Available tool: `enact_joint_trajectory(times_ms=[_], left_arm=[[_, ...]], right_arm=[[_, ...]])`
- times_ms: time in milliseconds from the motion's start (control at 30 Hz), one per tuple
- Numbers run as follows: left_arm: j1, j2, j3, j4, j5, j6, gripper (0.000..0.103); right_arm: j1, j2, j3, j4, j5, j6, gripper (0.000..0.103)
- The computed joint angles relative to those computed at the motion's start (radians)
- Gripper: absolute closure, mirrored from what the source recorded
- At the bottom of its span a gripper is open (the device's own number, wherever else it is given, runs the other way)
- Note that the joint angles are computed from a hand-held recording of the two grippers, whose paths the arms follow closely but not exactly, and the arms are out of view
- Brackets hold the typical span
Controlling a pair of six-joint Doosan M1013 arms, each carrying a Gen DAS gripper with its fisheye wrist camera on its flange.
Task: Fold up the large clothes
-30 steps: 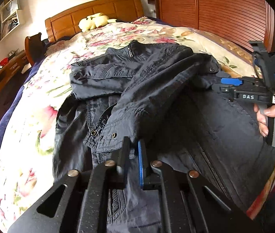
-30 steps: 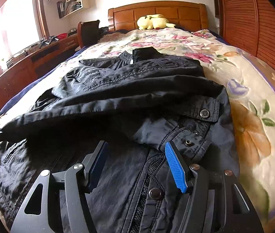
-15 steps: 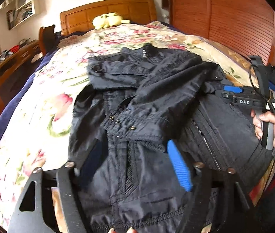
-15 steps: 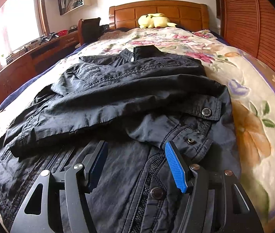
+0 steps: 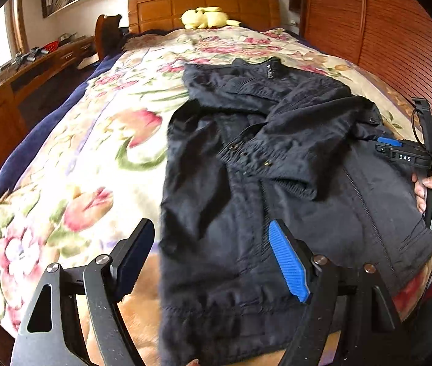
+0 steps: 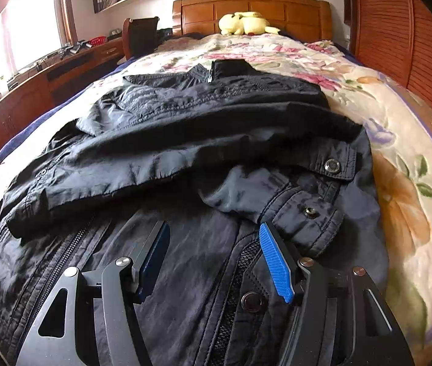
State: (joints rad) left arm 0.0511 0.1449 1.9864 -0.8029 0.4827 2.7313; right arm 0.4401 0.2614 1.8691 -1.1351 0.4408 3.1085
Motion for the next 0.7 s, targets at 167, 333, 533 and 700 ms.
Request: enact_joint_trajectory(times_ms=[167, 333, 533, 700], left_arm=[[0.029, 0.013, 0.003, -0.022, 0.017, 0.017, 0.025], [0.053, 0.026, 0.004, -0.023, 0.028, 0.019, 0.025], [0.072, 0.041, 0.003, -0.034, 0.056, 0.025, 0.025], [0.083, 0.045, 0.004, -0.050, 0.075, 0.049, 0.025]], right_arm=[[-0.009, 0.028, -0.040, 0.180, 0.015, -0.195, 0.034], [-0.001, 0.050, -0.072, 0.226, 0.062, -0.280, 0.027], [0.001, 0.055, -0.081, 0.225, 0.073, -0.287, 0.027], [0.024, 0.017, -0.055, 0.183, 0.109, -0.244, 0.027]])
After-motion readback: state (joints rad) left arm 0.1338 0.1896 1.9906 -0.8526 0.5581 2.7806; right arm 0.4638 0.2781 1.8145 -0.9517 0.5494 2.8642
